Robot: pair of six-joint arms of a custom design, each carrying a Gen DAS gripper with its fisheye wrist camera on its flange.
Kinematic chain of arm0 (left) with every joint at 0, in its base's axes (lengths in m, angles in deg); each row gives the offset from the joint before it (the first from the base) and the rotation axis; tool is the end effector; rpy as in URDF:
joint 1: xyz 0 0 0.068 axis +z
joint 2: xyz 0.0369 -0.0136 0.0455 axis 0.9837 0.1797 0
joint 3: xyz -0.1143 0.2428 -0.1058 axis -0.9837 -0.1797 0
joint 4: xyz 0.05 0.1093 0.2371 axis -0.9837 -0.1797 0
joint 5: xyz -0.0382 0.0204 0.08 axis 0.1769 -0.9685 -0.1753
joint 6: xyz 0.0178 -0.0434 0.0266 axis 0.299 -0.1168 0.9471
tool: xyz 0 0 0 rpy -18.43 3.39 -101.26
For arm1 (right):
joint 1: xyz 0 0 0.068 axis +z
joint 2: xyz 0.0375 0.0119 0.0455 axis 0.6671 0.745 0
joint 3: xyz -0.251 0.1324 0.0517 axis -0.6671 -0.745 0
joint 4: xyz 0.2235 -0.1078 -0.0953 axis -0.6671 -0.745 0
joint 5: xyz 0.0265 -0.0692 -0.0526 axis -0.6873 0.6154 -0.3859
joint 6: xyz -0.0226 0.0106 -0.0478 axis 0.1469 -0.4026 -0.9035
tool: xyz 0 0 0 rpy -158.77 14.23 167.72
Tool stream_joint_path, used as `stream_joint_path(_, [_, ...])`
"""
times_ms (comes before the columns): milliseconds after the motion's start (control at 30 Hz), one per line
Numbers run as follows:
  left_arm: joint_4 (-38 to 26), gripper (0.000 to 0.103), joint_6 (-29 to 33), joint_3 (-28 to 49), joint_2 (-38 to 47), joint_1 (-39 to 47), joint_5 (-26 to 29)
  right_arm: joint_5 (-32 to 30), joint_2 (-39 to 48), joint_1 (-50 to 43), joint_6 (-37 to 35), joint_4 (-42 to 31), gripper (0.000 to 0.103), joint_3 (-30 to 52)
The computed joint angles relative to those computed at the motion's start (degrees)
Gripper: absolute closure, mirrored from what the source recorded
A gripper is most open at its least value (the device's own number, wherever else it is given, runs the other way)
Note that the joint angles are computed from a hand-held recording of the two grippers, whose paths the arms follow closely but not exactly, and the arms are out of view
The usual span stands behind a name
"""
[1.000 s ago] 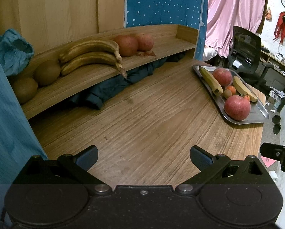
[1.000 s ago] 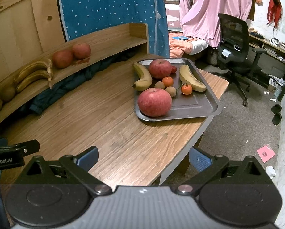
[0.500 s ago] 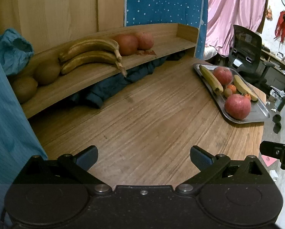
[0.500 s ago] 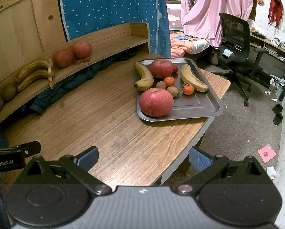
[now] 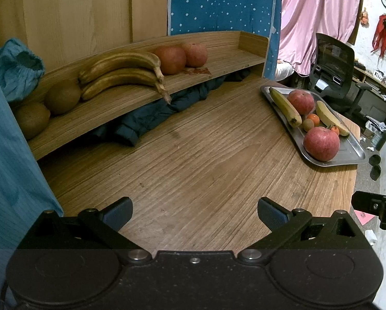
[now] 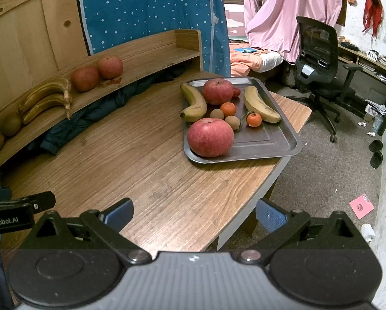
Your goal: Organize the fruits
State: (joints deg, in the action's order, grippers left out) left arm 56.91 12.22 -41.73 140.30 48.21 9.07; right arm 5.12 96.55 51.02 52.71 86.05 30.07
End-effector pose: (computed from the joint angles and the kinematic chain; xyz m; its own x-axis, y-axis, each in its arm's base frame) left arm 0.2745 -0.1629 0.0425 -0.6754 0.2057 -0.7082 0.3320 0.9423 -0.0428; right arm 0.1825 0.0191 0.0445 -0.6545 0.2807 -0.7020 0.3267 0.9424 0.0722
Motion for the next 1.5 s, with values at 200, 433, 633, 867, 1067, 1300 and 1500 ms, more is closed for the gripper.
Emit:
stream_joint_path(200, [0.0, 0.001, 0.0, 0.0, 0.0, 0.0, 0.0, -0.1, 1.2, -0.1, -0.1, 1.3, 0.0, 0.0])
stream_joint_path(433, [0.0, 0.001, 0.0, 0.1, 0.1, 0.1, 0.1, -0.3, 1.1, -0.3, 0.0, 0.9, 0.0, 0.2])
stream_joint_path(633, [0.0, 0.001, 0.0, 0.1, 0.2, -0.1, 0.0, -0.5, 0.7, -0.4, 0.2, -0.4, 0.0, 0.6])
stream_joint_path(867, [-0.1, 0.001, -0.1, 0.2, 0.3, 0.0, 0.0, -0.8, 1.1, -0.6, 0.2, -0.4, 0.0, 0.9])
stream_joint_path(1067, [0.0, 0.001, 0.0, 0.3, 0.3, 0.1, 0.1, -0.9, 1.3, -0.6, 0.2, -0.4, 0.0, 1.2])
stream_joint_path(1300, [0.2, 0.001, -0.9, 0.3, 0.4, 0.0, 1.2, -0.7, 1.9, -0.4, 0.4, -0.4, 0.0, 1.5])
stream_joint_path(1500, [1.3, 0.001, -2.3, -0.3, 0.2, 1.0, 4.7, -0.8, 1.8, -0.5, 0.4, -0.5, 0.0, 1.5])
